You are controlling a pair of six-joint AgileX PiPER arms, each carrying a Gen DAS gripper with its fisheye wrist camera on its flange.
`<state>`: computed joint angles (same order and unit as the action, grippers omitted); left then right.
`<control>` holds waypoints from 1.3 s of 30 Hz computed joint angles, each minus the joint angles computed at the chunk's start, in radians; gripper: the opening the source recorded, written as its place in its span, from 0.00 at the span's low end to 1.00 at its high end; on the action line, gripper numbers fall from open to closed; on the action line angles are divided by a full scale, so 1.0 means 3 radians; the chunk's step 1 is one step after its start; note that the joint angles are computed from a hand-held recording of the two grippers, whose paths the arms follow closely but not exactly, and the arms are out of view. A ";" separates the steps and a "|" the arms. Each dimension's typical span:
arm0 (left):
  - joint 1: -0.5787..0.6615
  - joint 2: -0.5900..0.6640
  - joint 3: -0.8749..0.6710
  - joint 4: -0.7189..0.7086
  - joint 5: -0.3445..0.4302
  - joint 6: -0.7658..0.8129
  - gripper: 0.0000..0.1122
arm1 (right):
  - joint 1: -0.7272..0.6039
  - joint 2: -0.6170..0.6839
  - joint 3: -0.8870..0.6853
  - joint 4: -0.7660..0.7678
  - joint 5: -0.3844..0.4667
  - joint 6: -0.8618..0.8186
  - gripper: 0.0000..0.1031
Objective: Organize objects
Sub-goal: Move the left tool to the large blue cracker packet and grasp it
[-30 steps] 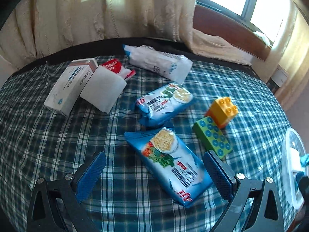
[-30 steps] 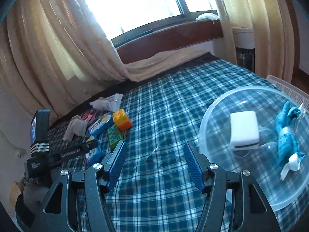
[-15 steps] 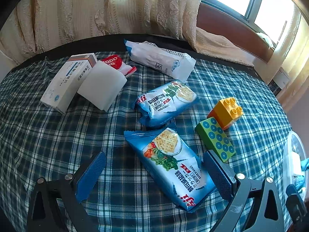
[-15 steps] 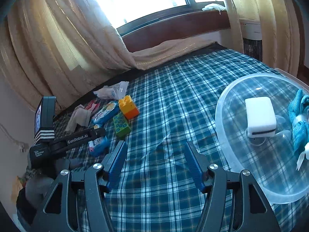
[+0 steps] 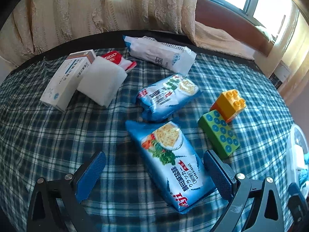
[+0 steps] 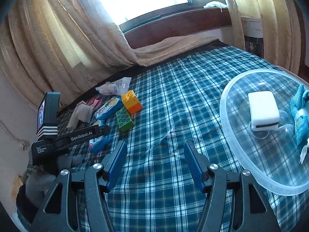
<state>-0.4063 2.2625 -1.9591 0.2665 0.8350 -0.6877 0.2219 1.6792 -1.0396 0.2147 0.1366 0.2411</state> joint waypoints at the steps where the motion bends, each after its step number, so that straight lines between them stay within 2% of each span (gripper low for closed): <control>1: 0.0012 -0.0031 0.0047 -0.0004 0.0006 0.0007 0.91 | -0.0002 -0.0009 0.0010 0.0032 -0.0005 -0.0031 0.61; 10: 0.0070 -0.0249 0.0454 0.0236 -0.0046 -0.0199 0.91 | 0.0002 -0.0007 0.0009 0.0280 0.0021 -0.0288 0.61; 16: 0.0069 -0.0282 0.0532 0.0318 -0.0129 -0.0250 0.90 | 0.0029 0.0008 -0.0011 0.0153 0.0037 -0.0181 0.61; 18: 0.0066 -0.0270 0.0517 0.0352 -0.0145 -0.0262 0.86 | 0.0026 0.0013 -0.0018 0.0138 0.0048 -0.0167 0.61; 24: 0.0068 -0.0324 0.0610 0.0466 -0.0231 -0.0311 0.66 | 0.0056 0.0115 -0.0184 0.0019 0.0182 -0.0160 0.61; 27: 0.0087 -0.0364 0.0663 0.0434 -0.0292 -0.0274 0.51 | 0.0102 0.0192 -0.0327 -0.0040 0.0268 -0.0165 0.61; 28: 0.0096 -0.0380 0.0685 0.0423 -0.0311 -0.0274 0.43 | 0.0122 0.0224 -0.0381 -0.0096 0.0296 -0.0133 0.61; 35: 0.0160 -0.0460 0.0769 0.0292 -0.0387 -0.0205 0.39 | 0.0228 0.0581 -0.0942 -0.0298 0.0638 -0.0111 0.61; 39: 0.0147 -0.0567 0.0871 0.0442 -0.0451 -0.0333 0.39 | 0.0282 0.0811 -0.1323 -0.0447 0.0846 -0.0079 0.61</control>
